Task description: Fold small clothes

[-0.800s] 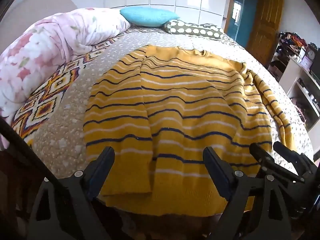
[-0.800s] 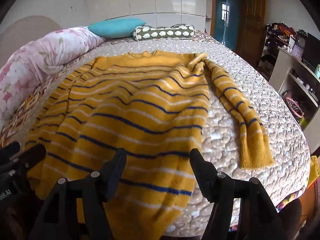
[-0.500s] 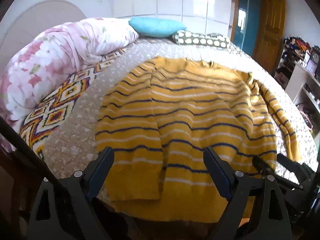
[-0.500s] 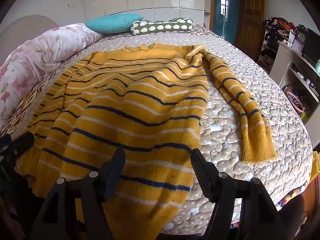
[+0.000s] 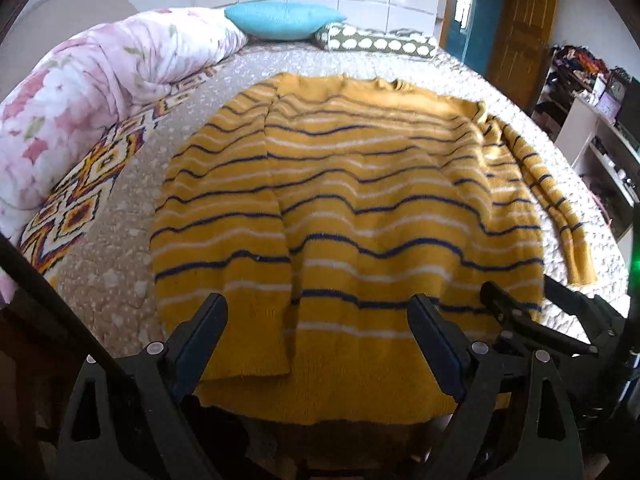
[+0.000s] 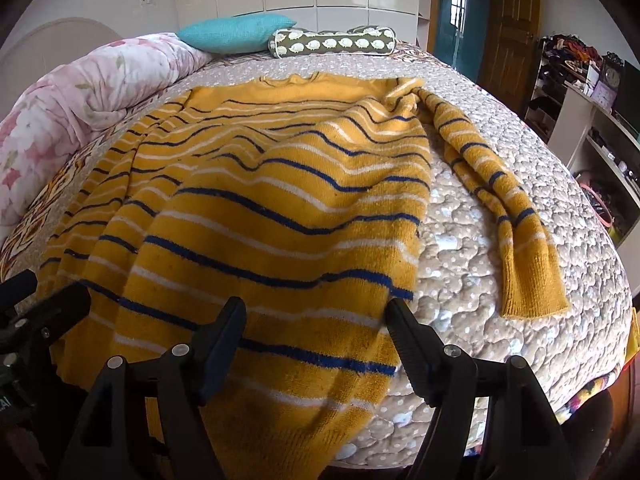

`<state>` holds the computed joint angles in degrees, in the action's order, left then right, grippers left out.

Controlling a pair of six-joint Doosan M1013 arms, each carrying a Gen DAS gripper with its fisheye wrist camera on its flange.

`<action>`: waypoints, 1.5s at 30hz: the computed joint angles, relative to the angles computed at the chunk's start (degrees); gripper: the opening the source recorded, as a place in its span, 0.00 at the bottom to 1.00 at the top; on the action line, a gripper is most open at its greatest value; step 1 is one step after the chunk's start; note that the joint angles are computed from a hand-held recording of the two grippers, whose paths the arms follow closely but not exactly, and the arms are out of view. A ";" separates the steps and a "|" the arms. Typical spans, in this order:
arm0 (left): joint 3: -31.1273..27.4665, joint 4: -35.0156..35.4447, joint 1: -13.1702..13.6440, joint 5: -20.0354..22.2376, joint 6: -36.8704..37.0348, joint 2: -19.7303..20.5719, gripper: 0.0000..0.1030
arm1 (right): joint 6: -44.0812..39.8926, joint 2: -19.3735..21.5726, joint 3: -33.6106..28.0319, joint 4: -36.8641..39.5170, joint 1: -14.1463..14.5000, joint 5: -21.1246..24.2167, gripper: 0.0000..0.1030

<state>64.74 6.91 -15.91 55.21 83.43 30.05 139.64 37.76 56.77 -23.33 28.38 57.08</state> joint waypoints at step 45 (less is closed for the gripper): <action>1.11 -1.86 0.45 -2.25 0.92 2.16 1.00 | 3.28 0.23 2.17 -0.65 -0.66 -2.28 1.00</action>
<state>65.85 5.04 -15.45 52.96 84.36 32.21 142.92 37.99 58.94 -23.98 27.72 54.80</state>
